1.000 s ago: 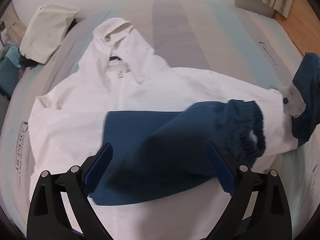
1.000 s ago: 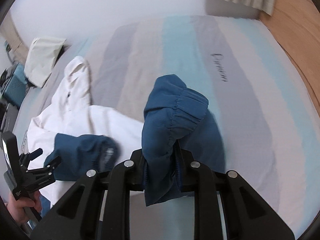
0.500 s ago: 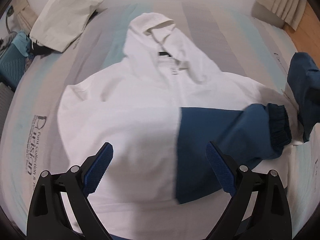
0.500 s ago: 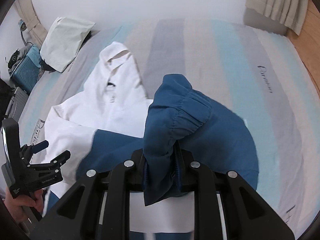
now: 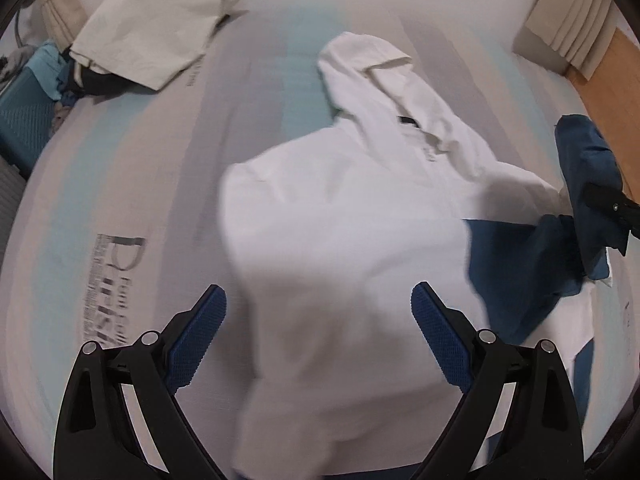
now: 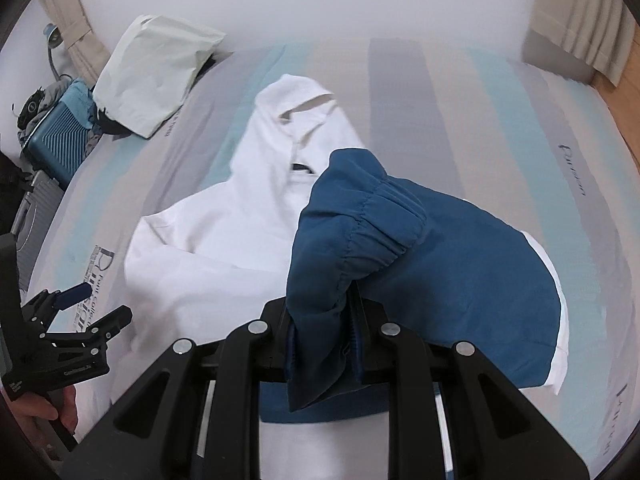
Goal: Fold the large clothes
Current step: 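Release the first cuff from the left tool while the right tool lifts its cuff, then lay the held sleeve across the jacket body with the right tool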
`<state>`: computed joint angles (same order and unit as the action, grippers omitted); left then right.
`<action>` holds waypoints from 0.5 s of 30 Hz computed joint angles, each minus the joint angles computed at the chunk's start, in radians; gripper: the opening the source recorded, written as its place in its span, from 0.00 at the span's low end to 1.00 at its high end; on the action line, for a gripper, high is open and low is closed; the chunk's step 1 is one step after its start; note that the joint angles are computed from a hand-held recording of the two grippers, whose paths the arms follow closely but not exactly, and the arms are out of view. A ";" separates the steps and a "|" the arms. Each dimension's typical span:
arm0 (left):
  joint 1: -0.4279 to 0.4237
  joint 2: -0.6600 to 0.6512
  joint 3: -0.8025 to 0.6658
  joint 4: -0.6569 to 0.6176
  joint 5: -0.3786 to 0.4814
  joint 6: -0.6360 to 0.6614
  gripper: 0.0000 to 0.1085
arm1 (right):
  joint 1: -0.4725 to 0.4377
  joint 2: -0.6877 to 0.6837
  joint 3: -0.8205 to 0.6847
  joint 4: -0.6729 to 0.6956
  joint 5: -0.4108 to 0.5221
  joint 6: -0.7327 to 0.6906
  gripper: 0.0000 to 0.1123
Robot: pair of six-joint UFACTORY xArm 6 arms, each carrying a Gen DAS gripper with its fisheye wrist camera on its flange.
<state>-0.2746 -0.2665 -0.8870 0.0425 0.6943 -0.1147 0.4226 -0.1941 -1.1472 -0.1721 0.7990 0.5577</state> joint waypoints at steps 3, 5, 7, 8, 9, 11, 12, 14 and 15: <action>0.059 -0.010 0.005 -0.018 0.017 0.060 0.85 | 0.048 0.060 -0.055 -0.018 0.002 0.060 0.17; 0.094 -0.016 0.010 -0.038 0.020 0.104 0.85 | 0.073 0.093 -0.086 -0.030 0.003 0.087 0.17; 0.126 -0.022 0.015 -0.045 0.021 0.134 0.85 | 0.104 0.139 -0.127 -0.030 0.007 0.110 0.17; 0.143 -0.026 0.018 -0.054 0.020 0.155 0.85 | 0.119 0.163 -0.149 -0.028 0.009 0.117 0.17; 0.156 -0.028 0.019 -0.057 0.020 0.166 0.85 | 0.130 0.180 -0.165 -0.028 0.011 0.121 0.17; 0.184 -0.036 0.027 -0.068 0.016 0.192 0.85 | 0.155 0.221 -0.205 -0.027 0.016 0.128 0.17; 0.197 -0.039 0.029 -0.076 0.017 0.206 0.85 | 0.167 0.244 -0.226 -0.019 0.015 0.127 0.17; 0.221 -0.048 0.038 -0.078 0.016 0.224 0.85 | 0.192 0.290 -0.273 -0.012 0.020 0.127 0.17; 0.230 -0.050 0.041 -0.085 0.014 0.234 0.85 | 0.199 0.304 -0.286 -0.008 0.021 0.125 0.17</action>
<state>-0.0442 -0.3163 -0.8463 -0.0422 0.7080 0.1191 0.6217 0.1096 -1.4329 -0.1805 0.8202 0.6829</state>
